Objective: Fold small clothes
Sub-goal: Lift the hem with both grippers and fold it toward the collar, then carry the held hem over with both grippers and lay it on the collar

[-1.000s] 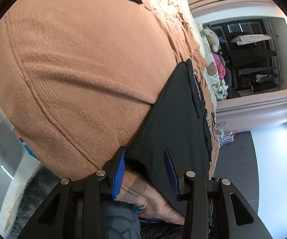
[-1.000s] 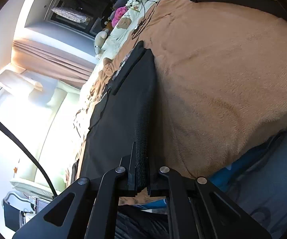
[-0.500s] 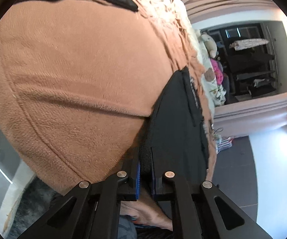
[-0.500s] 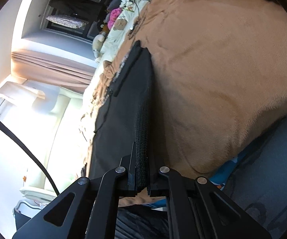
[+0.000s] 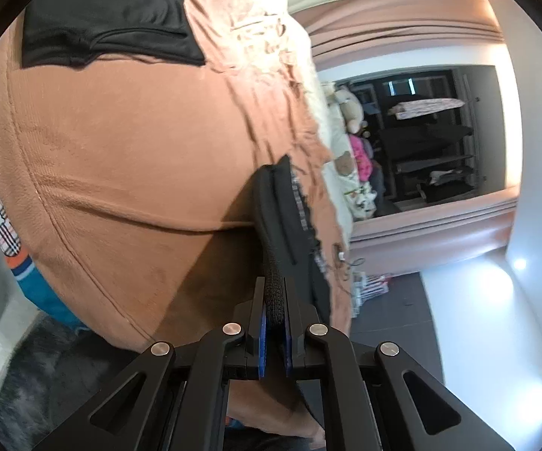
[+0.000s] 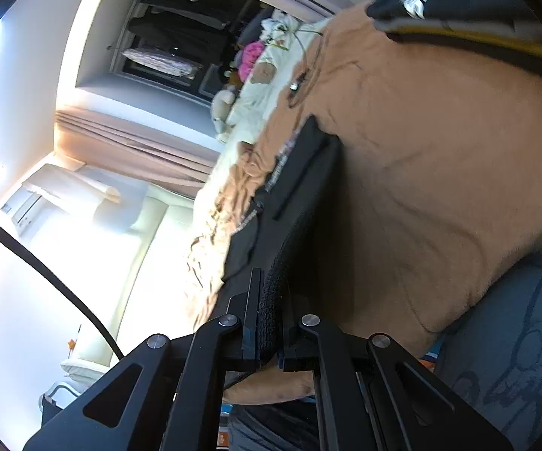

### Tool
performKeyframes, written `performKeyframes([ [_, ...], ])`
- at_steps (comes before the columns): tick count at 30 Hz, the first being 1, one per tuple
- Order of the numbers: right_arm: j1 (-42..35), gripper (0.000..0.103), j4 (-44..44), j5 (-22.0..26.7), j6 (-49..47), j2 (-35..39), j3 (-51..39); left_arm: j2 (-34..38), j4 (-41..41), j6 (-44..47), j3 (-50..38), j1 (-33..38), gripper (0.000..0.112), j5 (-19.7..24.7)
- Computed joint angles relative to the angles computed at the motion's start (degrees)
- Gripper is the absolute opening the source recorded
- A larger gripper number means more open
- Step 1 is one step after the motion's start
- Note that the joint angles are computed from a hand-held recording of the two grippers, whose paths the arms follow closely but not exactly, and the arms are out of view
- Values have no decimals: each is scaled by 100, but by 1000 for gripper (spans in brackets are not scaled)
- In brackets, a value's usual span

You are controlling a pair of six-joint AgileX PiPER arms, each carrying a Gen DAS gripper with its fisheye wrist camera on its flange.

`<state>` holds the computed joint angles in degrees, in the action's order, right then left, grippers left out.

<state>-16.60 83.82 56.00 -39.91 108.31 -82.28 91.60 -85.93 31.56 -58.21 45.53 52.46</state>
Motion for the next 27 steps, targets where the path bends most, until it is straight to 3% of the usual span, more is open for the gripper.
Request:
performKeyframes([
  [3,5,2,-57,-28,63,-133,5,-305,-162,-45,157,174,6,262],
  [12,-179,2,-423,235,686,-322,-212,-1291,31,-676,501,488,6,481],
  [27,-608,2,-200,744,148,-411,-4,-2638,125,-956,1261,1434,6,1263],
])
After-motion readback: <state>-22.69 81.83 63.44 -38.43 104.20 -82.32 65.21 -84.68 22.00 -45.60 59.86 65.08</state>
